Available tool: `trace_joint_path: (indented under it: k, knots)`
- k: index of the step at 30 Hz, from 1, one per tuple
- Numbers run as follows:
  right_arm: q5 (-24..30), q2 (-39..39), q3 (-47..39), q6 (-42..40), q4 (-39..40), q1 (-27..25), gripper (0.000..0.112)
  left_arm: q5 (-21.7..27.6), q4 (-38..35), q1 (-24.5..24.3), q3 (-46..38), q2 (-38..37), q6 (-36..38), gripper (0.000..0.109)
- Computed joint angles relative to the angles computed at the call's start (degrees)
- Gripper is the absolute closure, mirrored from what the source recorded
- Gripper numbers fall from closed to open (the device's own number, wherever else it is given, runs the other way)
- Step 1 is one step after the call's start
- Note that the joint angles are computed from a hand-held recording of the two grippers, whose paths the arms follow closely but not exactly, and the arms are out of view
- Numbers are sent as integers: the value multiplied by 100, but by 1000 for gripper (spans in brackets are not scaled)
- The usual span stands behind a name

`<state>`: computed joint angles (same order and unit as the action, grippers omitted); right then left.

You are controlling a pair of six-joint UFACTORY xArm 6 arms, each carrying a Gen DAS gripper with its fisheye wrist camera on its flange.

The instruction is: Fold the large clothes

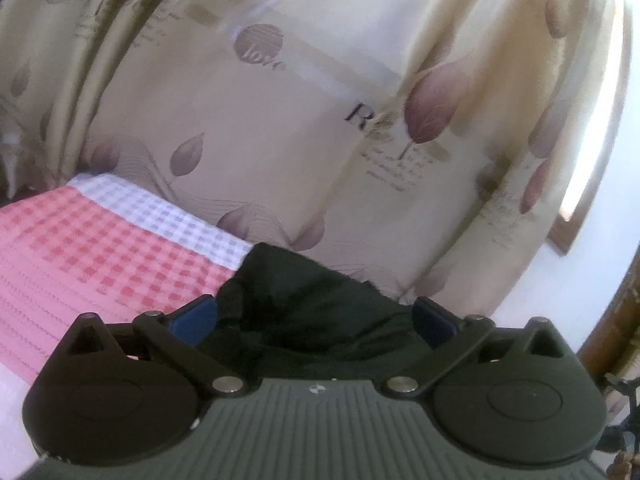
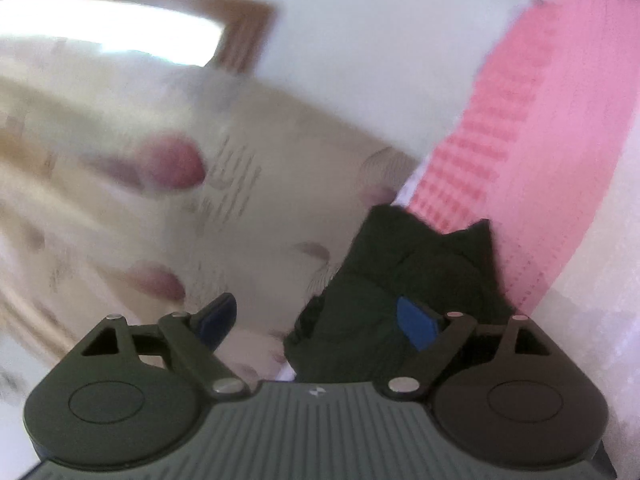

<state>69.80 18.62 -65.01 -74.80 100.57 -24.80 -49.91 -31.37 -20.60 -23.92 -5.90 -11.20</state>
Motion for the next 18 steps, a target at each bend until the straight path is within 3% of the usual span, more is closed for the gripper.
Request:
trace_joint_path:
  k: [2, 4, 6, 8, 11, 14, 16, 18]
  knots:
    - [-303, -448, 221, -792, -246, 317, 24, 1, 76, -134, -96, 38, 171, 8]
    - [-683, -878, 442, -1536, -392, 742, 37, 297, 695, -117, -237, 33, 137, 11]
    - [-1170, -1145, 477, -1890, -716, 1309, 67, 623, 1331, -109, -511, 116, 67, 18]
    - [-1703, -1204, 396, -2102, -974, 1881, 80, 886, 1507, -206, -896, 297, 261, 37]
    - [-2502, -1039, 137, -2457, -1226, 2619, 86, 1496, 2035, -68, -1579, 669, 383, 54]
    - [-3009, -659, -285, -2561, -1405, 3042, 86, 1757, 2576, 216, -2082, 1103, 398, 54]
    - [-3251, -323, -615, -2594, -1602, 3207, 86, 1549, 3511, 617, -2320, 1475, -234, 54]
    - [-3419, 9, -903, -2510, -1851, 3294, 87, 1487, 3590, 803, -2470, 1772, -117, 54]
